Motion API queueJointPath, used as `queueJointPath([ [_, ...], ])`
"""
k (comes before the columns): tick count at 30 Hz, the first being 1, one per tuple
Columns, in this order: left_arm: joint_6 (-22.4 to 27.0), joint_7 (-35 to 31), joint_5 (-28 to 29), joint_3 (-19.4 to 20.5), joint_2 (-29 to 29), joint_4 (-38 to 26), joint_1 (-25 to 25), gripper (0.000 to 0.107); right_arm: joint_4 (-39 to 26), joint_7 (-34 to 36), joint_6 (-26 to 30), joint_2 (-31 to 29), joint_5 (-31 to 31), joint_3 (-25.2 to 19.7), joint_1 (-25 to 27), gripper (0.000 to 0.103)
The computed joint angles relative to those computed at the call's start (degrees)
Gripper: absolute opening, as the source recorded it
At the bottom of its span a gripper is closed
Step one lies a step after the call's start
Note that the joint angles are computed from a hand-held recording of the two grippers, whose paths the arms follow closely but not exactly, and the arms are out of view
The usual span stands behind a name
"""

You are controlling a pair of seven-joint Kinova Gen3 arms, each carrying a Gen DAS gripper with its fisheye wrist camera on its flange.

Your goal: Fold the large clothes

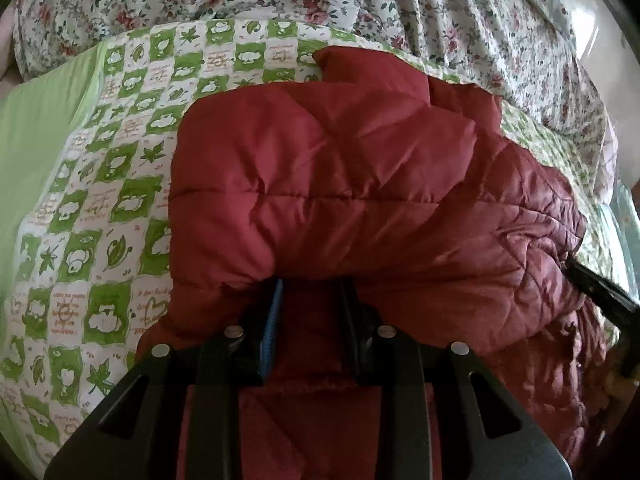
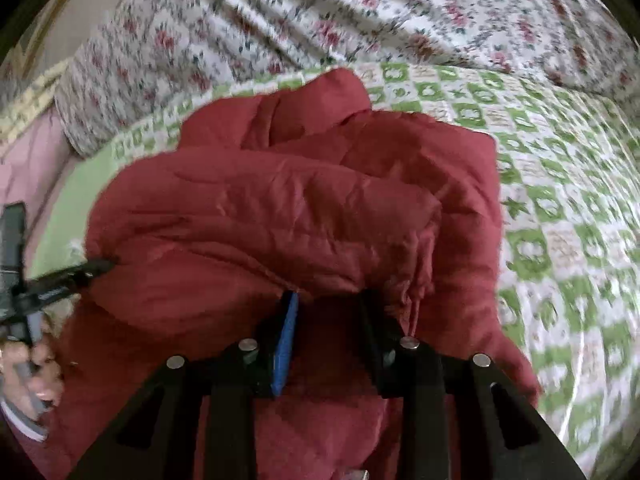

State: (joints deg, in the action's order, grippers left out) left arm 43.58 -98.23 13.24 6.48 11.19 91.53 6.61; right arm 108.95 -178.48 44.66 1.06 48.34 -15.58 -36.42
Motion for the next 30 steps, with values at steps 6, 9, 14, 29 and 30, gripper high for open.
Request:
queueJointPath([
  [6,0.1,-0.4,3.0,-0.8,-5.5,4.2,-1.5,0.039,3.3,-1.9,2.3,-5.9,-1.3,-4.6,-1.1,0.047],
  [9,0.1,-1.3,4.2,-1.7,-9.6,7.9,-2.1,0.041,4.0,-3.1,5.0,-7.6,-2.9,-7.4,-1.3,0.052],
  [14,2.0,-5.0,9.0,-4.7,-15.9,14.1,-3.6,0.042,7.5,-9.3,5.6,-11.4,-3.7,-12.0,-0.6,0.057],
  [29,6.4,-9.5,12.1,-11.1,-26.9,23.6,-4.8,0.042,10.2,-19.4,11.5,-16.6,-4.3,-25.0,1.6,0.065],
  [30,6.5,-9.4,11.8,-11.1,-27.2,23.9,-4.9,0.042,10.6,-19.8,12.0,-17.0,-4.8,-25.6,1.5,0.065],
])
